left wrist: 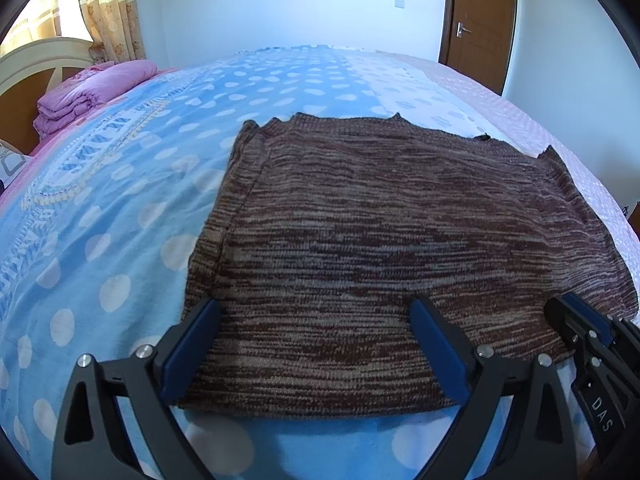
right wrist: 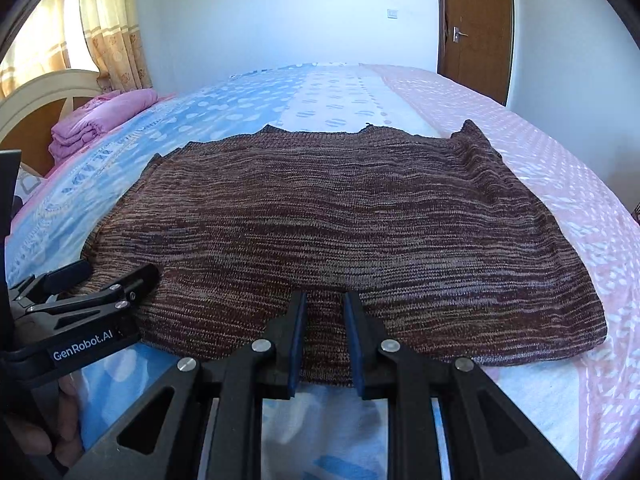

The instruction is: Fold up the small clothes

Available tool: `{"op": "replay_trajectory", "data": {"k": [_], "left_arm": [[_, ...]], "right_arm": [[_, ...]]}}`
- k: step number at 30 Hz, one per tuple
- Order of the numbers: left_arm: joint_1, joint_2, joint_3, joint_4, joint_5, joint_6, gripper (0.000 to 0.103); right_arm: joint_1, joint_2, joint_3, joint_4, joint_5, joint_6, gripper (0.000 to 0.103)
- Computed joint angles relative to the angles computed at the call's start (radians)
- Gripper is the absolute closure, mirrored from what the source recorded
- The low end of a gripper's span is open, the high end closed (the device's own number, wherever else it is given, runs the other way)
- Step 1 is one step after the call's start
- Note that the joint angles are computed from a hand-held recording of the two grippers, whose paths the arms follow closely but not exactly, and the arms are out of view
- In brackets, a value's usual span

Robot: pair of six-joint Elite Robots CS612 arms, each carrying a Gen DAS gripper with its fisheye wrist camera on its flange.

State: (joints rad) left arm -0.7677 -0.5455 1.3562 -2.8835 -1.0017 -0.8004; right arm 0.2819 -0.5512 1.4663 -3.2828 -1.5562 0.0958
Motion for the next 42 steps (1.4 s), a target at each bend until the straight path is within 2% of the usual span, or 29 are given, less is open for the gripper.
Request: {"op": "replay_trajectory", "data": {"k": [1,4,8,10,11,13,18,20,22,24,25,27,29,32,34,37,39,41,42], "left_arm": [[0.001,0.000,0.004,-0.014,-0.004,0.000,0.004],[0.004,-0.002,0.022,-0.077,-0.026,-0.003,0.004],[0.012,-0.010,0.065,-0.208,-0.073,-0.024,0.004],[0.020,-0.024,0.099,-0.266,-0.111,-0.056,0.004],[0.022,-0.034,0.114,-0.271,-0.111,-0.073,0.004],[0.025,-0.059,0.145,-0.248,-0.072,-0.124,0.004],[0.049,-0.077,0.198,-0.358,-0.084,-0.185,0.005],[0.053,-0.071,0.196,-0.383,-0.097,-0.212,0.009],[0.059,-0.062,0.182,-0.378,-0.173,-0.225,0.031],[0.055,-0.050,0.165,-0.352,-0.227,-0.257,0.036],[0.052,-0.046,0.162,-0.343,-0.231,-0.277,0.036],[0.033,-0.038,0.172,-0.382,-0.160,-0.300,0.036],[0.034,-0.030,0.167,-0.400,-0.154,-0.310,0.032],[0.068,-0.015,0.138,-0.446,-0.215,-0.290,0.030],[0.102,0.007,0.105,-0.467,-0.304,-0.285,0.028],[0.124,0.032,0.062,-0.483,-0.350,-0.280,0.027],[0.123,0.036,0.053,-0.480,-0.346,-0.282,0.029],[0.117,0.037,0.056,-0.488,-0.323,-0.288,0.037],[0.114,0.035,0.060,-0.486,-0.309,-0.296,0.048]], "right_arm": [[0.001,-0.006,-0.003,0.021,-0.001,0.006,0.083],[-0.003,-0.017,-0.012,0.005,0.065,0.034,0.083],[0.018,-0.001,-0.058,0.003,0.059,-0.009,0.083],[0.023,0.016,-0.080,0.051,0.064,-0.023,0.083],[0.024,0.023,-0.085,0.078,0.065,-0.027,0.083],[0.017,0.028,-0.069,0.026,0.093,-0.020,0.082],[0.013,0.028,-0.063,0.018,0.115,-0.005,0.080],[0.016,0.030,-0.063,0.012,0.104,-0.011,0.080],[0.017,0.030,-0.061,0.008,0.102,-0.014,0.080],[0.013,0.028,-0.058,0.005,0.116,-0.010,0.078],[0.009,0.028,-0.057,0.003,0.129,-0.005,0.078],[0.003,0.029,-0.056,-0.002,0.152,0.005,0.077],[0.000,0.030,-0.056,-0.004,0.167,0.011,0.077],[-0.004,0.031,-0.056,-0.007,0.184,0.016,0.076],[-0.005,0.032,-0.056,-0.010,0.191,0.016,0.074],[-0.005,0.033,-0.056,-0.012,0.192,0.016,0.074],[-0.006,0.034,-0.057,-0.012,0.194,0.018,0.074],[-0.005,0.034,-0.057,-0.011,0.195,0.018,0.074],[-0.005,0.034,-0.057,-0.011,0.195,0.018,0.074]]}}
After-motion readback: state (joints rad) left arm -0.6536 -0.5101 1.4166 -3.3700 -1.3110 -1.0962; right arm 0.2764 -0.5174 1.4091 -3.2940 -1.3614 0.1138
